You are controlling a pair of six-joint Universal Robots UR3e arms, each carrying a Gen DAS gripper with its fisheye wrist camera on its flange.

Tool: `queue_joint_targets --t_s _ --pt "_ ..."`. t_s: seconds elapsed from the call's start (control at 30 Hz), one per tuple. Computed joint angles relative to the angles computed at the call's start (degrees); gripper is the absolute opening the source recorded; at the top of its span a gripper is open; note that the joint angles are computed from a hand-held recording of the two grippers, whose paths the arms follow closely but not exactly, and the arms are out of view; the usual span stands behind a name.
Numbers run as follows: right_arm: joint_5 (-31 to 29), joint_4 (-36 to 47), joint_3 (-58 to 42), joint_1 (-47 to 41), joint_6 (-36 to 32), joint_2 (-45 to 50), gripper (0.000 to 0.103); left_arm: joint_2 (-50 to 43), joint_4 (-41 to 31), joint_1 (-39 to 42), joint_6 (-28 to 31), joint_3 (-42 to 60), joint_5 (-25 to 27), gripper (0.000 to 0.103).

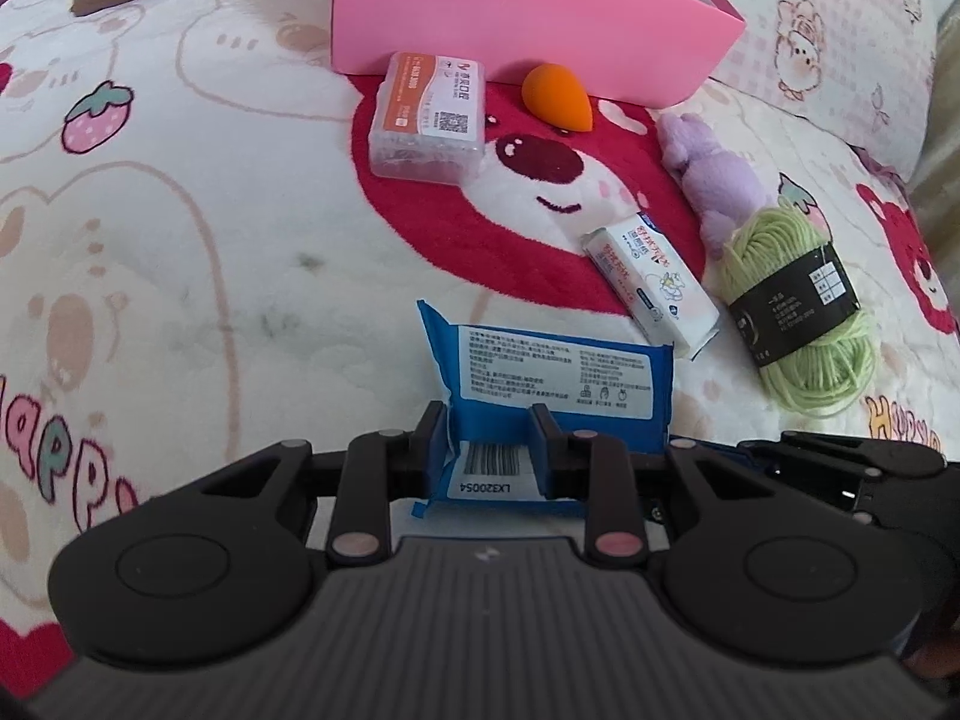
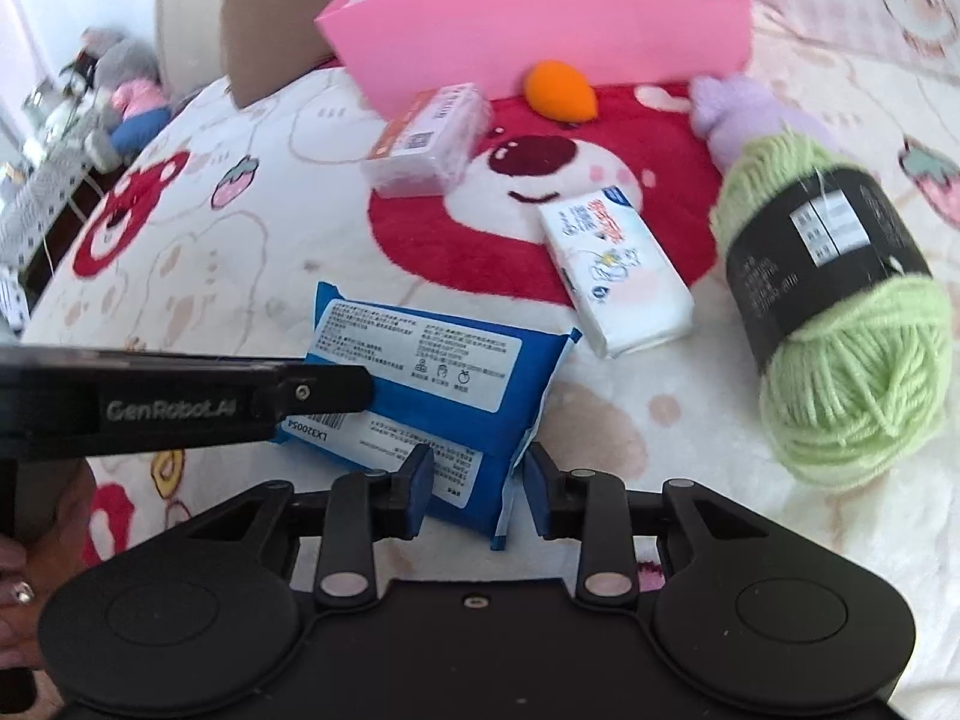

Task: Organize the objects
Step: 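Close the left gripper on the blue wet-wipe pack edge, then lift the wet-wipe pack with the left gripper toward the pink box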

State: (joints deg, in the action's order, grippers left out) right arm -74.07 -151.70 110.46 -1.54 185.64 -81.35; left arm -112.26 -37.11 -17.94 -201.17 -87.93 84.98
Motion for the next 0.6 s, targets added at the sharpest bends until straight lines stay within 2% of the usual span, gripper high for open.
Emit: queue_joint_targets --t_s 0.37,0.53,0.6 --pt "-1.38 0.60 -0.33 0.48 -3.47 -1.94 0.041 2.96 -4.61 -0.39 -5.07 0.93 -1.15 0.027" --pt "-2.64 -0.27 -0.30 0.37 -5.07 -3.15 0.049 3.43 -5.85 -0.18 -8.38 0.93 -3.86 0.026" --pt "-1.93 0.11 -0.19 0.04 -6.21 -3.86 0.050 3.24 -6.14 -2.02 -8.86 2.19 -0.55 0.027"
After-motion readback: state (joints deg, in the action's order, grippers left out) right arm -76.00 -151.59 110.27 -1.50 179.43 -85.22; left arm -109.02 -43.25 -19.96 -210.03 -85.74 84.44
